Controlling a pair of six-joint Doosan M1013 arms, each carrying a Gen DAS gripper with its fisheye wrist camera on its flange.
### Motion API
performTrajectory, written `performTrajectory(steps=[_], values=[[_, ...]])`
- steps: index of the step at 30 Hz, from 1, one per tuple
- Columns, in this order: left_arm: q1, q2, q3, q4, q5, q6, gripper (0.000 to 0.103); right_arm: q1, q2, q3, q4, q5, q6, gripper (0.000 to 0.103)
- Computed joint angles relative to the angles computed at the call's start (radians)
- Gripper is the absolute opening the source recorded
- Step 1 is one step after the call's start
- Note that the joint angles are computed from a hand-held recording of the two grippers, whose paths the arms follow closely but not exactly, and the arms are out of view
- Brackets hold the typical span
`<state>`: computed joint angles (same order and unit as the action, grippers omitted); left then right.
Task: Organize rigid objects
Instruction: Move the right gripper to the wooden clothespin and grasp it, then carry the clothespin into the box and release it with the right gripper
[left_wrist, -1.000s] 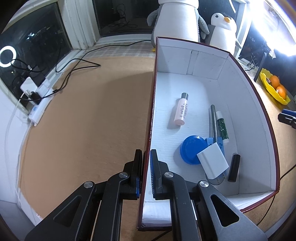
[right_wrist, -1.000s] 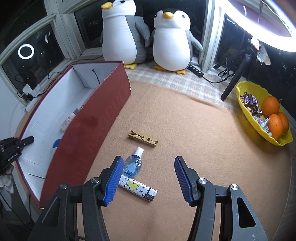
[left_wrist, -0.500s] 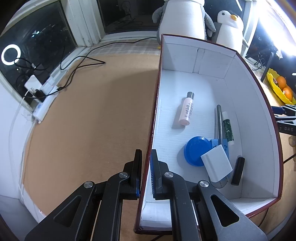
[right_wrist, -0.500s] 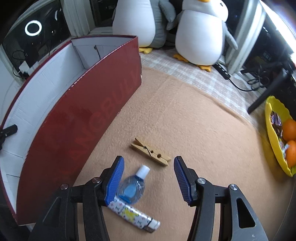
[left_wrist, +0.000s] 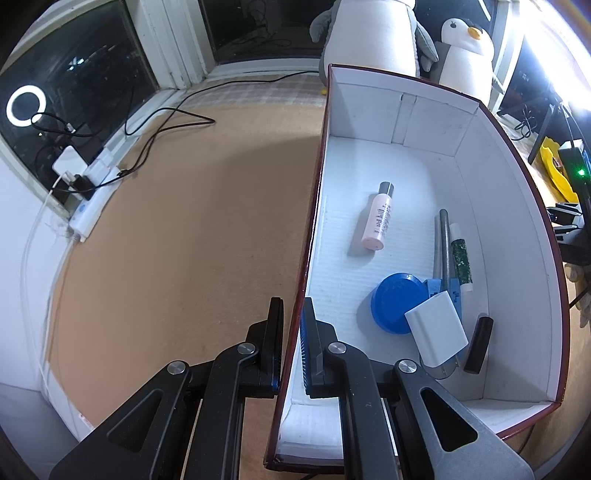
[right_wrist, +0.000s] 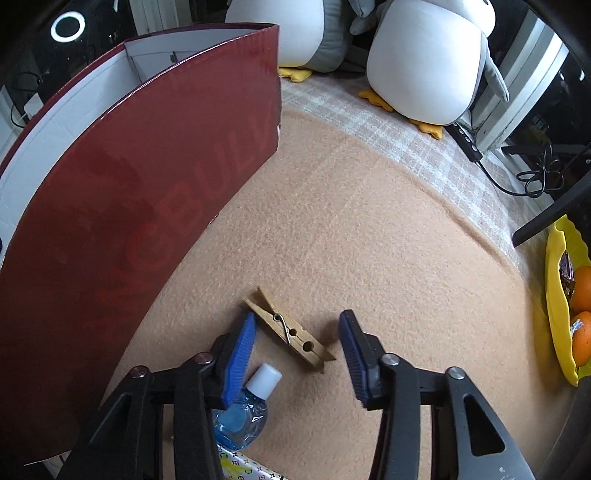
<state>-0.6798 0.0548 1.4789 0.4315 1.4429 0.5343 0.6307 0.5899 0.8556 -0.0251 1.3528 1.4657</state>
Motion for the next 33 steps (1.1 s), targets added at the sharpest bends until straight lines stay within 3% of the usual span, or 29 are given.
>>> performTrajectory(steps=[2,3,21,33], values=[[0.000,0.000,0.001,-0.001,-0.002,-0.002,0.007,-0.008,0.007,-0.013,0.028,0.020,0.011,0.014],[0.000,-0.001,0.000,-0.001,-0.003,-0.003,0.007,-0.008,0.007,-0.013,0.026,0.021,0.013,0.011],[0.001,-0.031,0.033,-0.004,-0.061,-0.013,0.007,-0.008,-0.071,0.058,0.003,-0.060,0.126,0.011],[-0.002,-0.058,0.063,-0.010,-0.105,-0.024,0.007,0.036,-0.139,0.074,0.057,-0.139,0.140,0.011]])
